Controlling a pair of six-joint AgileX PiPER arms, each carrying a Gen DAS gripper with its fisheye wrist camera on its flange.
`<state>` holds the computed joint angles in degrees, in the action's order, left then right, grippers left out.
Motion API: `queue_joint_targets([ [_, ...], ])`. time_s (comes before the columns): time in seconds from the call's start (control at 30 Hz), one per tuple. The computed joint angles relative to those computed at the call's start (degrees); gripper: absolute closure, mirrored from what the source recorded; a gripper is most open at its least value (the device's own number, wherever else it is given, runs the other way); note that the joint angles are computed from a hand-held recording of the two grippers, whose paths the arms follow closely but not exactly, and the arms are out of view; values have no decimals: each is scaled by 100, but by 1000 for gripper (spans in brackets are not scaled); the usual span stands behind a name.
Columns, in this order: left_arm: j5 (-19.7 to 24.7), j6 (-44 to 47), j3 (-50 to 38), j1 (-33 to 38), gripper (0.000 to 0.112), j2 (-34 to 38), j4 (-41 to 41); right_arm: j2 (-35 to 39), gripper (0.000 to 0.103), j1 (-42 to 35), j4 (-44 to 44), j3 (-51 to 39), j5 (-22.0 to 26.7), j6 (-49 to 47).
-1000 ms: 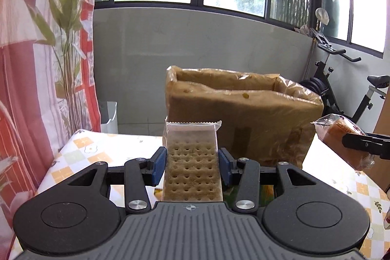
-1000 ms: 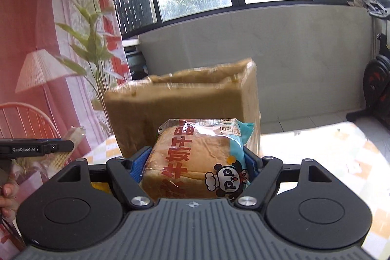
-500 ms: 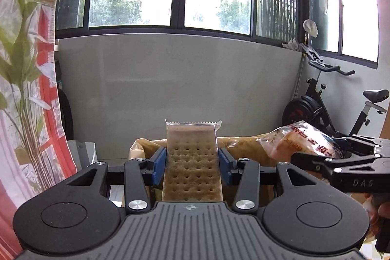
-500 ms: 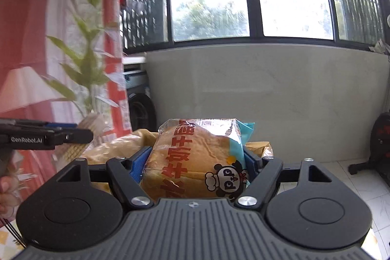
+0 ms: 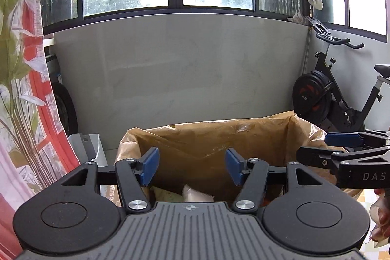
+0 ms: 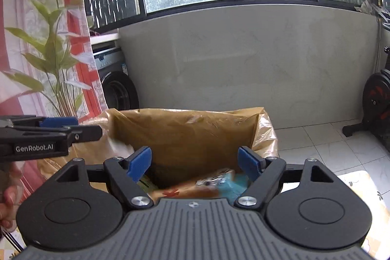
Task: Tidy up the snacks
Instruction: 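Move both open tools back from the box to the snack pile, then grasp the gold-and-red sauce packet with the right tool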
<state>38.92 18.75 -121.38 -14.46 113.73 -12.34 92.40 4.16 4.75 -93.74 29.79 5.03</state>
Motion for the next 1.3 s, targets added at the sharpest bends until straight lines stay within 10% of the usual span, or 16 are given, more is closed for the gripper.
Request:
queue_joint_targets([
  [0.67, -343, 2266, 3558, 1609, 50, -2760, -2350, -2406, 22, 562, 1733, 2631, -581, -2092],
  [1.03, -578, 3103, 5615, 2420, 50, -3674, -3033, -3442, 34, 1454, 377, 4669, -719, -226],
  [1.3, -819, 3146, 6443, 2569, 50, -3926, -3101, -3529, 37, 1747, 1137, 5306, -308, -817],
])
